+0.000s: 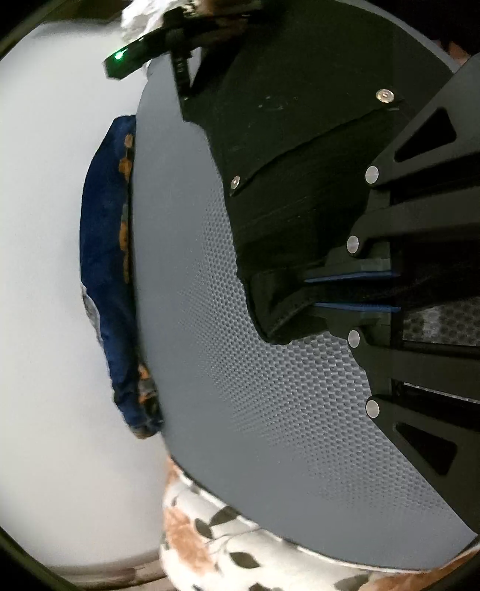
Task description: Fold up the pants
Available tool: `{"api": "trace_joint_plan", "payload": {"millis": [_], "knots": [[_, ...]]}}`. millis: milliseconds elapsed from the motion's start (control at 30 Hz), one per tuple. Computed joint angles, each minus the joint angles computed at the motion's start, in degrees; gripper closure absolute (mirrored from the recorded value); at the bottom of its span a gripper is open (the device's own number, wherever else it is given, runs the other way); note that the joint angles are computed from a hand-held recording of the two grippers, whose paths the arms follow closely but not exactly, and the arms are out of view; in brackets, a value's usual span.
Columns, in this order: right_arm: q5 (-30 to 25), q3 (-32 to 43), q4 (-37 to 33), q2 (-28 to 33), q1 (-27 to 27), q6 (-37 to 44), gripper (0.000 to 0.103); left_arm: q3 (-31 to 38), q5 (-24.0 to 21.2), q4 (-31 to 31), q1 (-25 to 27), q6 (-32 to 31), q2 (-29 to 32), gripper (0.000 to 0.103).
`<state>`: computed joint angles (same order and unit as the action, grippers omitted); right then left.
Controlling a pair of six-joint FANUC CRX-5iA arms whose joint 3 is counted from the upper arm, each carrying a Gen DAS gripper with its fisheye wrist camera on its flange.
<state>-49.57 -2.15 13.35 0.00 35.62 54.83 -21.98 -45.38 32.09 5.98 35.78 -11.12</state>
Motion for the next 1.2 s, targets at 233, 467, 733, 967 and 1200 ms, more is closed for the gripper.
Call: {"api": "trace_joint_plan", "payload": {"millis": [233, 467, 733, 967, 1200], "knots": [[0.5, -2.2, 6.4, -2.1, 1.8, -6.4, 0.091, -0.3, 0.1, 1.3, 0.8, -0.5, 0.3, 0.080], [8.0, -1.3, -9.7, -9.4, 10.2, 2.5, 0.091, -0.8, 0.2, 1.8, 1.0, 0.1, -0.1, 0.075], [4.3, 3.7, -15.1, 2.4, 19.5, 5.5, 0.095, 0.9, -3.0, 2.8, 3.4, 5.2, 1.8, 0.036], [6.1, -0.6, -3.2, 3.6, 22.5, -2.4, 0.103, 2.1, -5.0, 5.3, 6.7, 8.0, -0.7, 0.028], [10.4, -1.6, -9.8, 2.3, 20.5, -3.1, 0.103, -3.9, -13.0, 10.8, 4.6, -6.8, -8.7, 0.028]]}}
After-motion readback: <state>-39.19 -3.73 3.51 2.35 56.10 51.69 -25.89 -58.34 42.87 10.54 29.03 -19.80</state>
